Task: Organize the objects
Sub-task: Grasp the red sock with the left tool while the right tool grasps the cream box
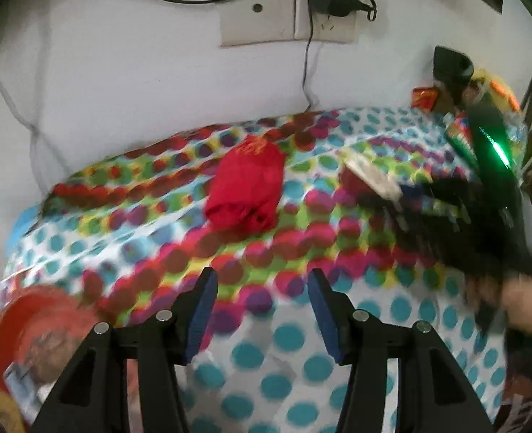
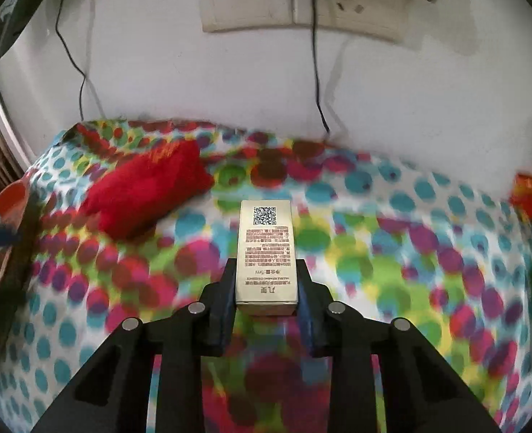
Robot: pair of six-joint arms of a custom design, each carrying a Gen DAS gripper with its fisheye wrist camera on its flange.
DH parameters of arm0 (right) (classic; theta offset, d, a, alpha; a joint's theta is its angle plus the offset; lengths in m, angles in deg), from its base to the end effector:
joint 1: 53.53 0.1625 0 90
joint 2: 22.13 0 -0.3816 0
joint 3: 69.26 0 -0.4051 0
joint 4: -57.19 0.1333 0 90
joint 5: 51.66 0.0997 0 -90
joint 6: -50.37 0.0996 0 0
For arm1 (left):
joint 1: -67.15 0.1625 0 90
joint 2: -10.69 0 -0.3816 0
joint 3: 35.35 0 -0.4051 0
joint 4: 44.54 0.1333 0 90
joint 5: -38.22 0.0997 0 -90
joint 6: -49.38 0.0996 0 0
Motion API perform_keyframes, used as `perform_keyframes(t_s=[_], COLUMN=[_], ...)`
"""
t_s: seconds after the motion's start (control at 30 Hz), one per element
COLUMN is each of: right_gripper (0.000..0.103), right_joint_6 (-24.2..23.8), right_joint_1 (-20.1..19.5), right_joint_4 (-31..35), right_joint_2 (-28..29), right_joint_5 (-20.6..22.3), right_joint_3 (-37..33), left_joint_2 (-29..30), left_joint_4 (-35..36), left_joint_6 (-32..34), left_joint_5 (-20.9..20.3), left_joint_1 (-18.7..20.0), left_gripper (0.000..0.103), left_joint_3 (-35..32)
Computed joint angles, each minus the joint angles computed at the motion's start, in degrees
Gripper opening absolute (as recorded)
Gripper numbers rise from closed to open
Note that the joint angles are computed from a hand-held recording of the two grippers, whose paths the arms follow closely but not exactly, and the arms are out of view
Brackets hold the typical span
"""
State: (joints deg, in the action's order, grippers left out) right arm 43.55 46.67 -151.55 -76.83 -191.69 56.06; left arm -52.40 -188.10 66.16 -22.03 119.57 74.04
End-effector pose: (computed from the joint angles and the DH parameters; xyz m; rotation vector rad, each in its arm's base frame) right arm 0.1391 -0.4516 0.1233 -0.1230 -2.1599 0.9744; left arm -0.1982 -0.5572 0.1367 1.1657 2.3675 -0.2912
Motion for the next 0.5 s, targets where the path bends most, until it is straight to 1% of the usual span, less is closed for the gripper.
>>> perform_keyframes(t_s=[0.07,0.13,0.17,0.2,0.27,0.37,0.43,0.47,0.5], right_gripper=[0.028,0.028,0.028,0.028,0.029,0.029,0.029,0.029,0.029], right_joint_6=[1.6,2.1,2.1,1.7,0.2,-0.1,0.3,0.2,0.1], right_joint_1=[0.4,1.1,1.3,1.7,1.9,1.7,1.4,1.4,1.4], right_joint_4=[-0.6,-0.7,-0.1,0.2,0.2,0.2,0.0,0.0,0.0], right_joint_2=[-0.7,-0.2,0.1,0.6,1.2,0.9,0.5,0.3,0.3], right_joint_5=[0.6,-0.8,-1.4,-2.6,-3.4,-2.8,-2.0,-1.9,-2.1], right_joint_3=[1.9,2.0,1.5,1.0,0.6,0.8,1.1,1.3,1.3], left_joint_2=[2.5,4.9,6.2,7.6,10.1,12.9,15.3,16.4,16.8], left_joint_4=[-1.0,-0.6,0.5,-0.1,-0.2,0.5,1.3,-0.1,-3.9], left_joint_6=[1.0,0.8,1.0,1.5,3.0,2.9,1.9,2.1,3.3], left_joint_5=[-0.5,0.4,1.0,2.4,4.6,5.5,7.2,9.1,9.5], left_joint_1=[0.5,0.8,0.9,0.8,0.6,0.7,0.8,0.7,0.5], left_gripper=[0.053,0.053,0.053,0.053,0.053,0.053,0.053,0.057,0.059], left_joint_3=[-2.2,-4.6,-6.1,-7.0,-9.0,-11.4,-13.0,-13.0,-12.3])
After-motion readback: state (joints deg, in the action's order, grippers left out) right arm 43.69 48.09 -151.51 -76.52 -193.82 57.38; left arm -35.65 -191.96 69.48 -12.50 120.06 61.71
